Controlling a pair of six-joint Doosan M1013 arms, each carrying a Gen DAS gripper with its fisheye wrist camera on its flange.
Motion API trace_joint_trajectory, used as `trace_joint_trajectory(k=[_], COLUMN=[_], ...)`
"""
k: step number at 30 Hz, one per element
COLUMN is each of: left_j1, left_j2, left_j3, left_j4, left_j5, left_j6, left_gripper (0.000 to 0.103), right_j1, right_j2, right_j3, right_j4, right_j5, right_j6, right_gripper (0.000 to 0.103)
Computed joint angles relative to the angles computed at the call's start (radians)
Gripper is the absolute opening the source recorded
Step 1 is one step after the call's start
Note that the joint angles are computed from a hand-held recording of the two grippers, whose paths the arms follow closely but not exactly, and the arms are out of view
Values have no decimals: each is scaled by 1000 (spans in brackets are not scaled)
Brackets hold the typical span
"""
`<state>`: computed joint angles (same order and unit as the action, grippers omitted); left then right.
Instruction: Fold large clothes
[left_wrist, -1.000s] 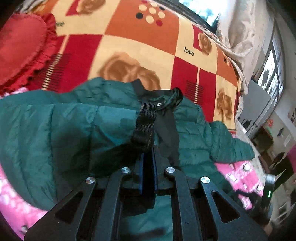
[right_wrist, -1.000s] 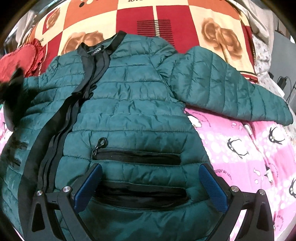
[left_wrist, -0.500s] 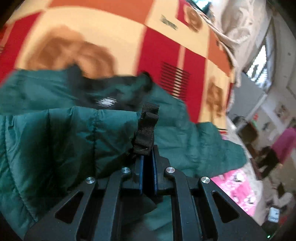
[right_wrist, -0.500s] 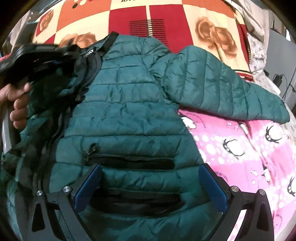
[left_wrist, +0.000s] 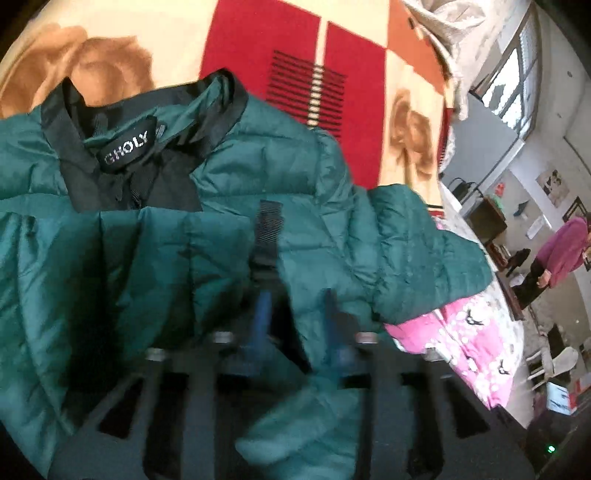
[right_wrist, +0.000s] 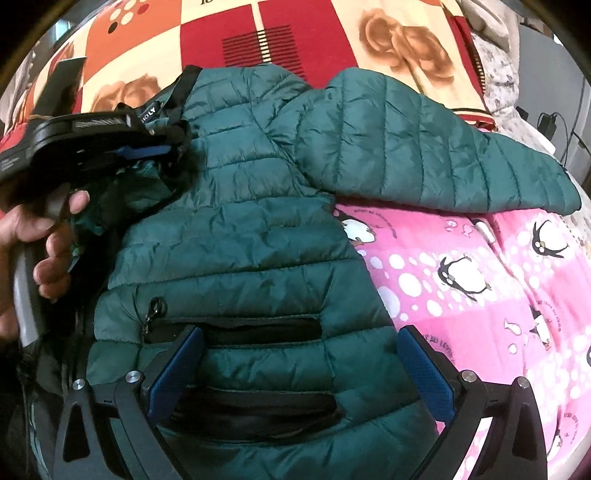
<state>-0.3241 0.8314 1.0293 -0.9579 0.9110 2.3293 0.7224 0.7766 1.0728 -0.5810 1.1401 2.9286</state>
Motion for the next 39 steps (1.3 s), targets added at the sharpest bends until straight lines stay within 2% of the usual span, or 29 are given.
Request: trace_joint_trajectory(k=[1, 2, 6, 8, 10, 11, 12, 15, 17, 19, 21, 22, 24, 26, 28, 30, 31, 32, 34, 36, 38, 39], left_j1=[4, 8, 35, 55, 76, 88, 97, 125, 134, 133, 130, 132, 130, 126, 120, 115, 114, 112, 109, 109, 113, 114], left_j2=[-14, -22, -88, -128, -154, -174, -189, -231, -242, -236, -210, -197, -172, -162, -155, -151, -148, -148, -147, -148, -149, -151], left_j3=[19, 31, 120, 178, 219, 248, 272, 354, 389, 404, 385, 373, 343, 330, 322, 319, 316, 315, 315, 317, 318, 318], left_j4=[-28, -40, -93, -110, -124, -118, -116, -199, -235, -207, -79, -5, 106, 135, 177, 219, 239, 264, 282, 267, 232, 212], left_j5=[1, 0, -42, -109, -158, -207, -248, -379, -467, -554, -560, -543, -510, -503, -506, -507, -507, -508, -511, -512, -509, -510], left_j6=[30, 42, 102, 133, 140, 124, 112, 171, 192, 157, 25, -58, -204, -236, -266, -301, -320, -343, -360, -350, -323, -310], left_gripper=[62, 67, 67, 67, 67, 67, 67, 67, 67, 67, 67, 67, 67, 67, 68, 68, 68, 68, 68, 68, 68, 68], right_j1=[1, 4, 18, 17, 5, -4, -20, -67, -88, -110, -134, -145, -166, -178, -184, -196, -201, -203, -198, -186, -170, -164], right_j2=[0, 2, -5, -6, -5, -3, -2, 30, 52, 78, 100, 110, 128, 150, 137, 124, 116, 109, 103, 102, 94, 91], right_j3=[0, -4, 0, -2, -9, -14, -15, -56, -84, -117, -145, -157, -177, -194, -154, -120, -99, -84, -76, -90, -96, -104], right_j4=[-7, -20, -110, -141, -150, -148, -132, 1, 59, 127, 233, 297, 439, 522, 580, 741, 844, 895, 879, 747, 508, 379], right_j5=[0, 7, -13, -42, -111, -152, -229, -367, -411, -446, -486, -495, -517, -512, -580, -654, -692, -715, -735, -724, -702, -665], right_j6=[6, 8, 33, 30, 14, 8, -8, -137, -192, -243, -321, -365, -467, -522, -558, -700, -792, -842, -852, -772, -581, -481], right_gripper=[103, 103, 103, 103, 103, 103, 103, 103, 103, 101, 98, 97, 90, 88, 87, 69, 49, 37, 30, 25, 23, 23])
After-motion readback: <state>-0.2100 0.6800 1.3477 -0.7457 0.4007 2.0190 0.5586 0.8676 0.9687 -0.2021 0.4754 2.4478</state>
